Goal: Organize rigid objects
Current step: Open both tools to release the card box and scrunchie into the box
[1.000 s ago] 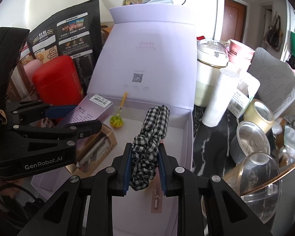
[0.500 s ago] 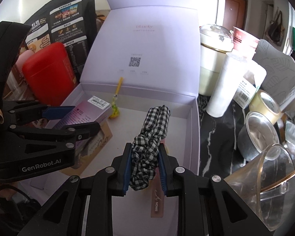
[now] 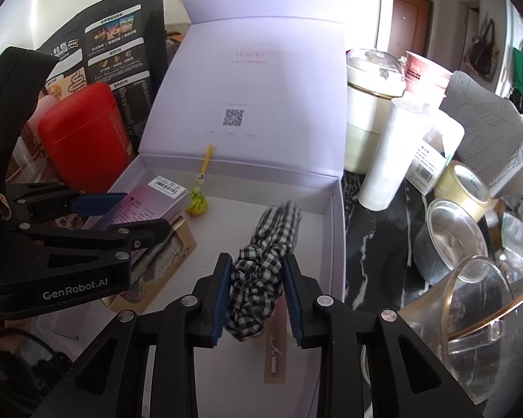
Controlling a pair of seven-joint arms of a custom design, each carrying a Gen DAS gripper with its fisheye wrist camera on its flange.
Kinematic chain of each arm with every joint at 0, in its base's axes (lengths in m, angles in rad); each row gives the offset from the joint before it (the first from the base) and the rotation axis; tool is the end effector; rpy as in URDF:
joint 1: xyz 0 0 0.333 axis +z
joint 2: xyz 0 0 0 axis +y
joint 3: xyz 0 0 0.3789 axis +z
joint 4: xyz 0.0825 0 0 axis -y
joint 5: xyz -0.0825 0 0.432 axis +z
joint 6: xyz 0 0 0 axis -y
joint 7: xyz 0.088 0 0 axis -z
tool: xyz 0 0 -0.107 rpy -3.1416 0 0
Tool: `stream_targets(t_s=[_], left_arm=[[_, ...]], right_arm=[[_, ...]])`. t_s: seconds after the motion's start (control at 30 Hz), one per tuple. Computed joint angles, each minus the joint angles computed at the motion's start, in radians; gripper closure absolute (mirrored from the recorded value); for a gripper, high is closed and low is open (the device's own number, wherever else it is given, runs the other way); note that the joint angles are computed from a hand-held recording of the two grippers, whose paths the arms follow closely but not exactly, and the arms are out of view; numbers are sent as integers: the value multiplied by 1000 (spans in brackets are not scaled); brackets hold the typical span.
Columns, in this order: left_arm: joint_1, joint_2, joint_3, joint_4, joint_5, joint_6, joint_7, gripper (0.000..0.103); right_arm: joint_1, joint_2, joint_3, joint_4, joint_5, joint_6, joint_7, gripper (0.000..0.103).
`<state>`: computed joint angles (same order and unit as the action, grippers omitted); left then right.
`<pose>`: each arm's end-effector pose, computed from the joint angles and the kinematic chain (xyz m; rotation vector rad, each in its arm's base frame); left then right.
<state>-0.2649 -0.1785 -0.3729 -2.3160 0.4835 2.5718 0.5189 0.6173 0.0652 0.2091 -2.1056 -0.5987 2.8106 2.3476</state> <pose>0.4319 -0.3385 0.4892 -1.9566 1.8620 -0.5877 0.4151 0.4873 0.4909 -2.1653 1.2118 -0.4443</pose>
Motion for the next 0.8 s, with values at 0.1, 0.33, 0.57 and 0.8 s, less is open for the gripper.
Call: stream_targets(t_s=[0.1,0.33,0.57,0.8], left_arm=[[2,-5,-5,8,18,-25,-14,53],[-2,-16,-15,19,52,-54,-21,53],[-9,-19,-22,39,44,-105,-19,48],[-15,-47,-26,44,60,-136,-52,28]], right_arm=[[2,-10,-1,0,-24,-9,20,66],[-3,-45,6,-11,-74,-29,73,64],[-14,-74,17,-22,-106,-40,109,64],[-27,-115,31,-47,-132,-55,150,64]])
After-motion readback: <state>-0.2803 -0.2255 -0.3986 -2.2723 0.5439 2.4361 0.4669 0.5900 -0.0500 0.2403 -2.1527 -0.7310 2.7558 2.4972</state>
